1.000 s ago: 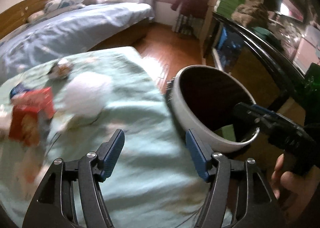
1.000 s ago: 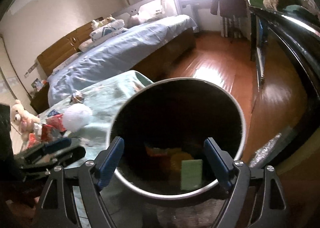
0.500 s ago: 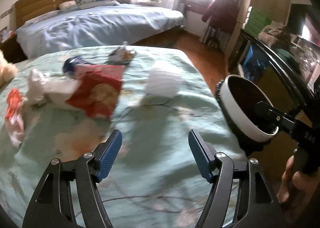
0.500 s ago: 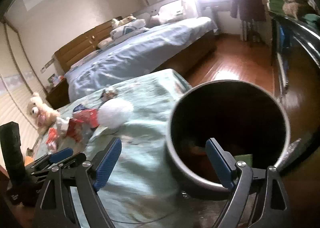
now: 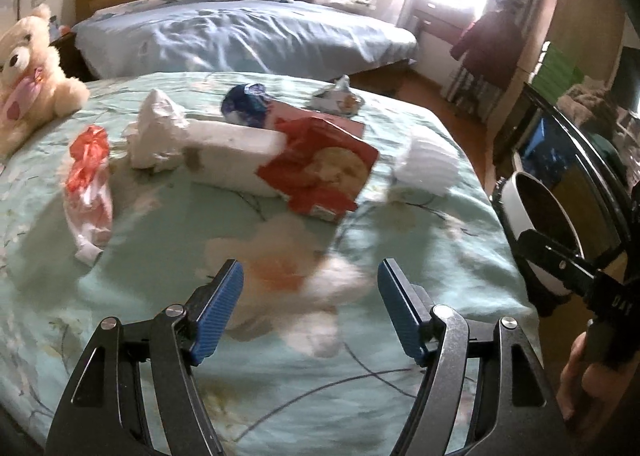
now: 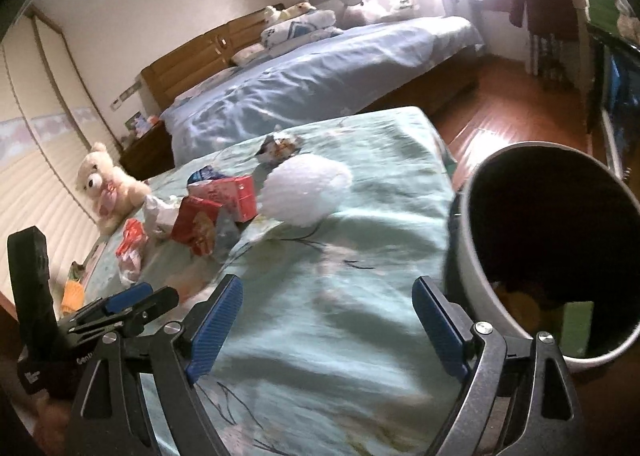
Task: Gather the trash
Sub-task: 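Move both open tools back over the bedspread trash, then grasp the red chip bag with the left tool while the right tool grasps the white foam mesh sleeve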
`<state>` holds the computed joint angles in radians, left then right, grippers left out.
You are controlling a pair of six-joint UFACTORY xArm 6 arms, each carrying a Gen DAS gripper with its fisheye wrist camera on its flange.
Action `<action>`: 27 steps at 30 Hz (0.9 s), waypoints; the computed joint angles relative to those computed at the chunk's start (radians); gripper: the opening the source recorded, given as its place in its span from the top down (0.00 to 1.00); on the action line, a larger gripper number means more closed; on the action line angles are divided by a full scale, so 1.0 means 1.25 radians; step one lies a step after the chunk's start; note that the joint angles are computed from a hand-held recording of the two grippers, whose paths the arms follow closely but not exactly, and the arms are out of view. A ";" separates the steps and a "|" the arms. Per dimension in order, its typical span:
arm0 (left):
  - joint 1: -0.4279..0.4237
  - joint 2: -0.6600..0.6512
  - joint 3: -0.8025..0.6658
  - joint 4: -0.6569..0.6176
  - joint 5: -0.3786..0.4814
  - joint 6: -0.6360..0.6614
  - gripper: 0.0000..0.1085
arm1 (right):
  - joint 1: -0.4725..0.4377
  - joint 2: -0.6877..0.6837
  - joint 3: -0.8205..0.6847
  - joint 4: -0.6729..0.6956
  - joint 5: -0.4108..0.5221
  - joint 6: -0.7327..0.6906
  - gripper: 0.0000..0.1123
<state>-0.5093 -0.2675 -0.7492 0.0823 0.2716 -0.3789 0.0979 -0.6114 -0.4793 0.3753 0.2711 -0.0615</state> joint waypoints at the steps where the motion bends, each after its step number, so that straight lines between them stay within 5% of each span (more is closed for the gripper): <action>1: 0.003 0.002 0.000 0.005 -0.002 -0.003 0.35 | 0.005 0.013 -0.009 0.003 -0.001 -0.001 0.22; 18: 0.003 0.120 -0.105 -0.038 -0.011 0.060 0.35 | 0.038 0.186 -0.130 0.176 -0.053 -0.169 0.23; 25: 0.002 0.182 -0.160 0.034 0.003 -0.021 0.36 | 0.026 0.273 -0.205 0.251 -0.039 -0.226 0.41; 27: 0.002 0.191 -0.165 0.041 -0.002 -0.023 0.57 | 0.026 0.293 -0.222 0.281 -0.029 -0.252 0.47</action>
